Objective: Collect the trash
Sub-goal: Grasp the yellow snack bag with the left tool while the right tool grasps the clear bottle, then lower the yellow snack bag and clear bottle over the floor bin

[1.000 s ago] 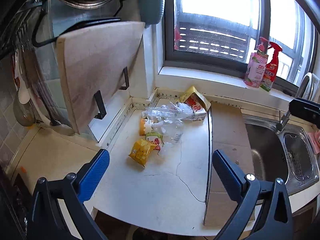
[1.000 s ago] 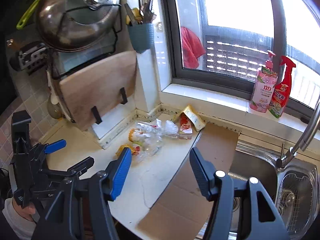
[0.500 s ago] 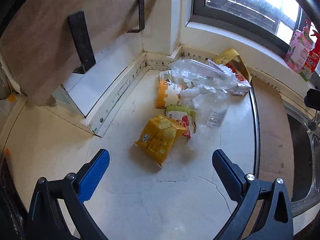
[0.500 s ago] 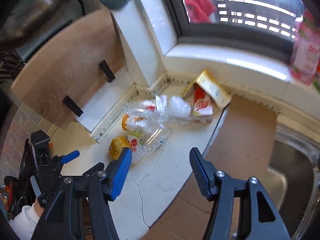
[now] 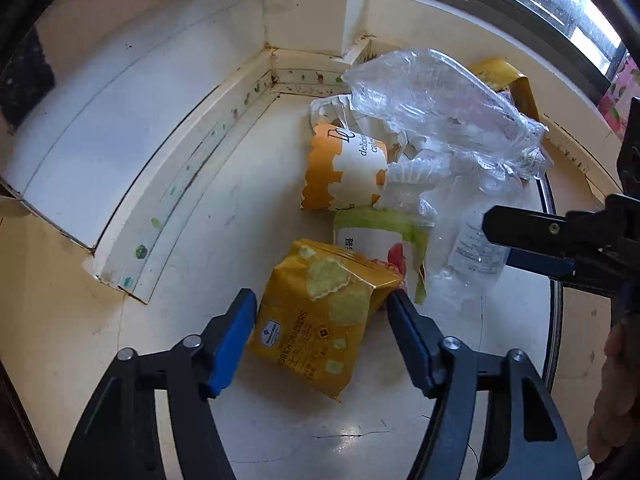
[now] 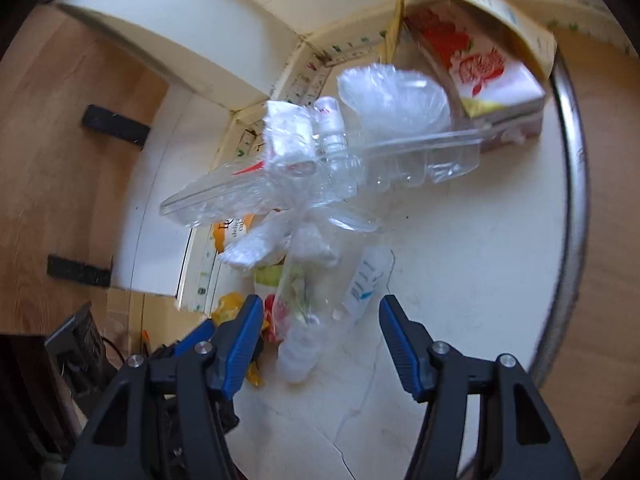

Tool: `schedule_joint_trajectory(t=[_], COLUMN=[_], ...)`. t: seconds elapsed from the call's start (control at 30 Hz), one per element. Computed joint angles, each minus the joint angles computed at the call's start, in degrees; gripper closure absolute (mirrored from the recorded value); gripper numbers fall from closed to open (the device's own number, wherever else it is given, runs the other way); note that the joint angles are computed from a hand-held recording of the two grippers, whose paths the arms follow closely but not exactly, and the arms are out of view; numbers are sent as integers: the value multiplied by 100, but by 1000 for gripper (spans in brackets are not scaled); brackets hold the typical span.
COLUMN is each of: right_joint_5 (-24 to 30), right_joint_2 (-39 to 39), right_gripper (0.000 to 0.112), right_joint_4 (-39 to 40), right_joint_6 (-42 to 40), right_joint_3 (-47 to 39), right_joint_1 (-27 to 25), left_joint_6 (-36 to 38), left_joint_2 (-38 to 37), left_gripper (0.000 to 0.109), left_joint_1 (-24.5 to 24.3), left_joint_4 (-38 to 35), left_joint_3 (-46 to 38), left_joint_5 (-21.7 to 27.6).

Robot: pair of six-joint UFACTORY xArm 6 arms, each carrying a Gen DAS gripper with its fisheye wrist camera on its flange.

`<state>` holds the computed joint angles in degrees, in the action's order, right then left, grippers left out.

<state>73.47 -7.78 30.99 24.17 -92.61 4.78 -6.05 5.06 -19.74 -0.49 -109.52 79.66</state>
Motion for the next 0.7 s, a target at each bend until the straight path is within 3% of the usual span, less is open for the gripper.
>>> schedule_joint_trajectory(t=[0.1, 0.33, 0.7], right_joint_5=[-156, -648, -11], right_joint_2=[29, -117, -1176], right_gripper=[51, 56, 57], right_joint_4=[65, -354, -593], right_joint_6=[150, 297, 374], right_joint_3=[136, 391, 807], right_joint_1=[93, 413, 524], left_joint_6=[-64, -212, -571], left_joint_2=[-107, -199, -1378], left_gripper=[51, 94, 98], left_joint_1=[-4, -13, 123], left_joint_4=[-51, -118, -802], left_joint_3=[202, 263, 1020], left_joint_5=[-157, -38, 84])
